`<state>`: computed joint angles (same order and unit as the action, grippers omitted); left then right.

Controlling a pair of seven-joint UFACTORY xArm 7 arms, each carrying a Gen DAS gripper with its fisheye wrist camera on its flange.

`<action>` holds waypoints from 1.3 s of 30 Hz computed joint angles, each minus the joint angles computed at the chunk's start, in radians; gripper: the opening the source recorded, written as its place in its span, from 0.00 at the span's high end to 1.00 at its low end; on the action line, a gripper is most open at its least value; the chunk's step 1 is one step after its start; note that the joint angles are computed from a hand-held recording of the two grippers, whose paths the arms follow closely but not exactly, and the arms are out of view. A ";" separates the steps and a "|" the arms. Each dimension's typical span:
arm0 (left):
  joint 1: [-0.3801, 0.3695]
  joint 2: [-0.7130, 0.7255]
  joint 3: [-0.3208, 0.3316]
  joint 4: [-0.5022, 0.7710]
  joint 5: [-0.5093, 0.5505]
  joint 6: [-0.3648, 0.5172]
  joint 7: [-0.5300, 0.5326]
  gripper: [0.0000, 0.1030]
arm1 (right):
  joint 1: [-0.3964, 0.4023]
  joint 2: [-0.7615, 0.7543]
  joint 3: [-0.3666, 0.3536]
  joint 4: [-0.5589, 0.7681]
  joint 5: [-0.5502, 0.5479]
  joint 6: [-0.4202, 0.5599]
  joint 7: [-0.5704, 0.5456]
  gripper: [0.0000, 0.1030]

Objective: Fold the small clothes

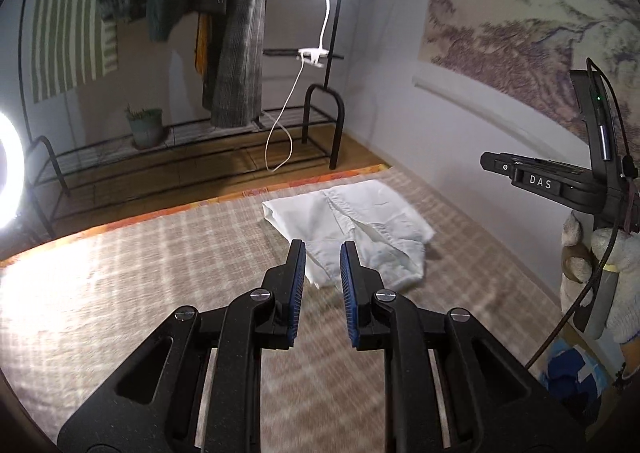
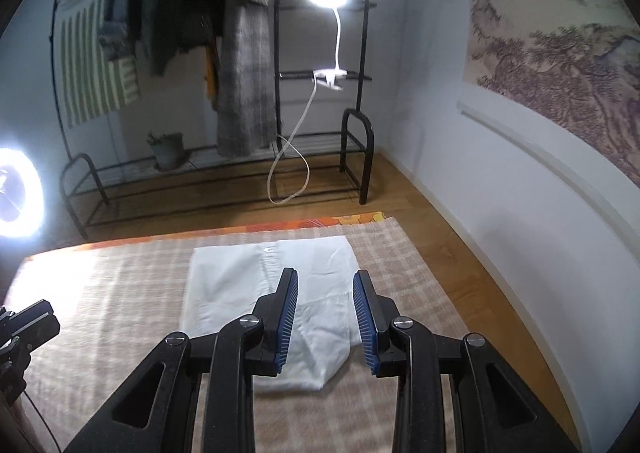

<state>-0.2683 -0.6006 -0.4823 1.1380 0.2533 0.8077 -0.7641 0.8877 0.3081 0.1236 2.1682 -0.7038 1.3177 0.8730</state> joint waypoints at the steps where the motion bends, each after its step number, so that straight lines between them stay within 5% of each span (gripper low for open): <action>1: -0.013 -0.028 0.003 -0.005 -0.007 0.017 0.002 0.84 | 0.018 -0.013 0.004 -0.001 -0.014 0.017 0.007 0.72; 13: -0.070 -0.328 0.000 -0.095 -0.151 0.174 0.023 0.84 | 0.220 -0.065 0.102 0.029 -0.155 0.232 0.148 0.71; 19: -0.084 -0.452 -0.013 -0.165 -0.215 0.224 0.038 0.83 | 0.307 -0.059 0.116 0.003 -0.199 0.253 0.277 0.63; 22: -0.079 -0.504 -0.025 -0.194 -0.231 0.232 0.041 0.63 | 0.349 -0.054 0.120 -0.012 -0.240 0.263 0.326 0.55; 25: -0.076 -0.545 -0.034 -0.221 -0.240 0.231 0.053 0.55 | 0.366 -0.065 0.122 -0.056 -0.275 0.249 0.388 0.30; 28: -0.074 -0.579 -0.044 -0.256 -0.250 0.224 0.060 0.43 | 0.368 -0.067 0.133 -0.080 -0.300 0.259 0.415 0.27; 35: -0.072 -0.614 -0.052 -0.302 -0.261 0.215 0.069 0.27 | 0.360 -0.084 0.152 -0.133 -0.346 0.278 0.461 0.00; 39: -0.064 -0.629 -0.066 -0.309 -0.243 0.198 0.091 0.22 | 0.386 -0.055 0.147 -0.098 -0.404 0.325 0.439 0.00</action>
